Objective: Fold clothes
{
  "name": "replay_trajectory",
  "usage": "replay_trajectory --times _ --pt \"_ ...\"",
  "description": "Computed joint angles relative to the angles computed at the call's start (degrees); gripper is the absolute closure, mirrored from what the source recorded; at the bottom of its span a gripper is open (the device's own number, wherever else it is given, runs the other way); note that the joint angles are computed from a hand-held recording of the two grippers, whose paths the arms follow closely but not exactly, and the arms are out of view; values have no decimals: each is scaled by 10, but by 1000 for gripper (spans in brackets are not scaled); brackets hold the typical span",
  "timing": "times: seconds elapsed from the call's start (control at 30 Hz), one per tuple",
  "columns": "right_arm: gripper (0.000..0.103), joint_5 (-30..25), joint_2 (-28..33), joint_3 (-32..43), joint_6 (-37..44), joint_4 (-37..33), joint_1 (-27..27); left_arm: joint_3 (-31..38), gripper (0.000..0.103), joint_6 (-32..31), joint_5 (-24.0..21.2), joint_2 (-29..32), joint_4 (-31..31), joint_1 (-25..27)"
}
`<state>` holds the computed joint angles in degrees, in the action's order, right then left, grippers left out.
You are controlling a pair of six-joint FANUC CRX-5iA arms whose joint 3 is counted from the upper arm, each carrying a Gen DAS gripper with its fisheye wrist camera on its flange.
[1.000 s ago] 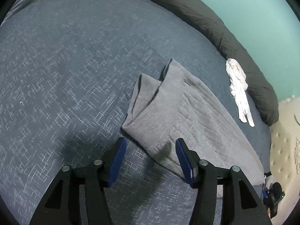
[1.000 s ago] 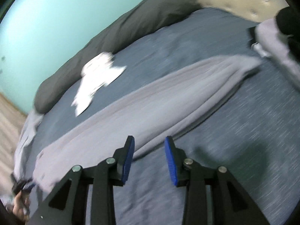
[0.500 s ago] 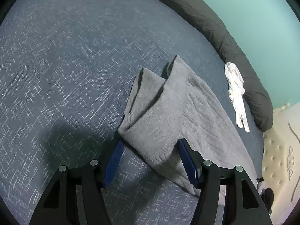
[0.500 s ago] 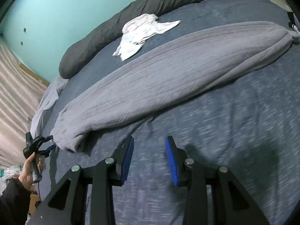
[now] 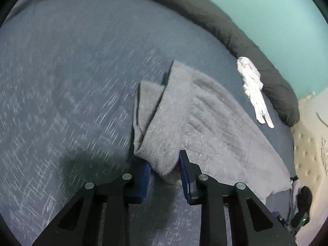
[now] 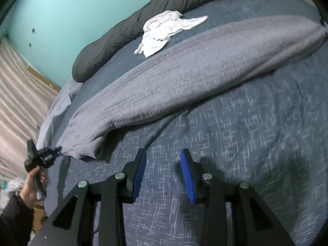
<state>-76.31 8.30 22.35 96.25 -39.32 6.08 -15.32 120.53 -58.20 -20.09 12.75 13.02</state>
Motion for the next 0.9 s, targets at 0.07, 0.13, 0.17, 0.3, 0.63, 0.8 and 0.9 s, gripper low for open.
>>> replay_trajectory --times 0.07,0.13,0.17,0.3,0.63,0.8,0.9 --pt "68 -7 4 1 -7 -9 -7 -7 65 -4 3 -4 11 8" --pt "68 -6 4 1 -9 -6 -8 0 57 -2 4 -7 3 10" --pt "68 -2 3 -1 -10 -3 -8 8 53 0 1 -6 -4 11" --pt "68 6 2 -2 -17 -7 -13 38 47 6 -1 1 -26 18" --pt "68 12 -1 -11 -12 5 0 86 43 -78 -6 83 14 28" --pt "68 13 1 -13 -11 8 1 91 73 -106 -8 97 13 13" --pt "68 14 1 -14 -14 9 1 106 98 -110 -14 92 -17 -6"
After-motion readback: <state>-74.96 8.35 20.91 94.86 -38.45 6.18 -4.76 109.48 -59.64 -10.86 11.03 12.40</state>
